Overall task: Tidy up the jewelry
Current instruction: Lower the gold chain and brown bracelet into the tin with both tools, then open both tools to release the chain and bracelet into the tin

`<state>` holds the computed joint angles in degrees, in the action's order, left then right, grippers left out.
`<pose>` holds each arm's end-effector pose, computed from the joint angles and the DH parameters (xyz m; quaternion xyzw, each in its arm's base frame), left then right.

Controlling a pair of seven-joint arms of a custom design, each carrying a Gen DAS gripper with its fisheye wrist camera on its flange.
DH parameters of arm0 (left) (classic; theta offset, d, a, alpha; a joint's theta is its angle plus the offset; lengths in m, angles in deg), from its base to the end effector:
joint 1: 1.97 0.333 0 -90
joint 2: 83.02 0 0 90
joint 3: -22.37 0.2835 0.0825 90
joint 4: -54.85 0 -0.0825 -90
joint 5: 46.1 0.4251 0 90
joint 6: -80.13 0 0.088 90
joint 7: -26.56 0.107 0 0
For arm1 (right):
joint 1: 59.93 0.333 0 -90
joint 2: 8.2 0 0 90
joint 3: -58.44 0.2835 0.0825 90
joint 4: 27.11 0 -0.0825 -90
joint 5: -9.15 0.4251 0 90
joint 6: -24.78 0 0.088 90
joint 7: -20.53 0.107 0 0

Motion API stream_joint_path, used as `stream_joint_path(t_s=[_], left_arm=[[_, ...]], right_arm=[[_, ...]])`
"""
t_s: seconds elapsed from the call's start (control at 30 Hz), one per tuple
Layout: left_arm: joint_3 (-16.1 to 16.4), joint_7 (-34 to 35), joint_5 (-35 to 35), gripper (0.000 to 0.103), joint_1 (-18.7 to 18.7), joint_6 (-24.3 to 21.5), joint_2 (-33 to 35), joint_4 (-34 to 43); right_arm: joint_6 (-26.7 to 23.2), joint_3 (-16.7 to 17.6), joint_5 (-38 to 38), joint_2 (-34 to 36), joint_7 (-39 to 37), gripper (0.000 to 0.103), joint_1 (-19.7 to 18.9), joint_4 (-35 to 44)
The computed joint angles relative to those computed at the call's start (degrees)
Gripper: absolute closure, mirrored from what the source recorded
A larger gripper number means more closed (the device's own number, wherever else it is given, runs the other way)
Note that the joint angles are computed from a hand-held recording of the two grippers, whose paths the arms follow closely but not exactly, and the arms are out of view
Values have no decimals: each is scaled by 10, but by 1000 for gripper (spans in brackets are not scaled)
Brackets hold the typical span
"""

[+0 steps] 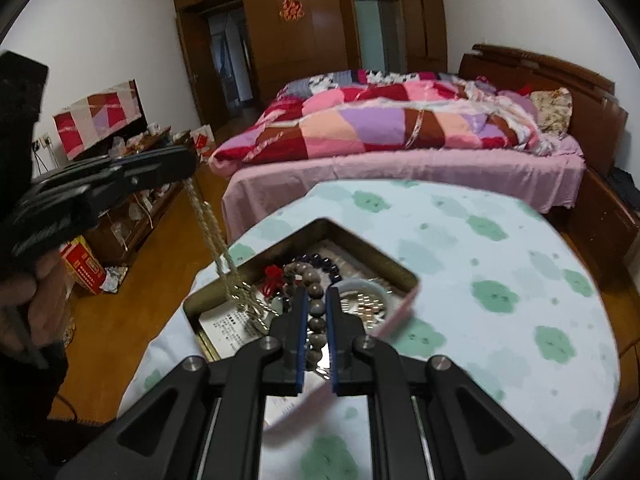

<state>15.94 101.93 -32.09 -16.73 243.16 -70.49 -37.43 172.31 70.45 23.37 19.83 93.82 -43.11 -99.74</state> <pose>0.6609 -0.2615 0.5811 -0.5198 0.6994 -0.3957 0.2900 0.6994 0.3355 0.5431 -0.7969 0.4328 -0.1385 0.3981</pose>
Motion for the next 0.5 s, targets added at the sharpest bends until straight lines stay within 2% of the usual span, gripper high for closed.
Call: stream_joint_path(t_s=[0.07,0.2,0.3,0.33,0.47,0.5], left_arm=[[10,-18,29,99,-11,-8,11,4],[6,-11,22,99,-10,-20,25,4],[1,3,8,99,-8,-35,35,8],[2,3,8,99,-9,-40,37,10],[9,-7,23,98,-19,-61,46,21],[11,-10,31,97,-23,-69,48,25]], right_arm=[[-19,-5,-12,28,11,92,9,30],[-35,-10,-26,48,28,91,17,47],[-30,-13,-32,42,40,90,18,33],[-33,-12,-32,42,44,86,17,32],[-22,-12,-33,27,51,57,12,10],[-20,-11,-32,24,52,56,12,6]])
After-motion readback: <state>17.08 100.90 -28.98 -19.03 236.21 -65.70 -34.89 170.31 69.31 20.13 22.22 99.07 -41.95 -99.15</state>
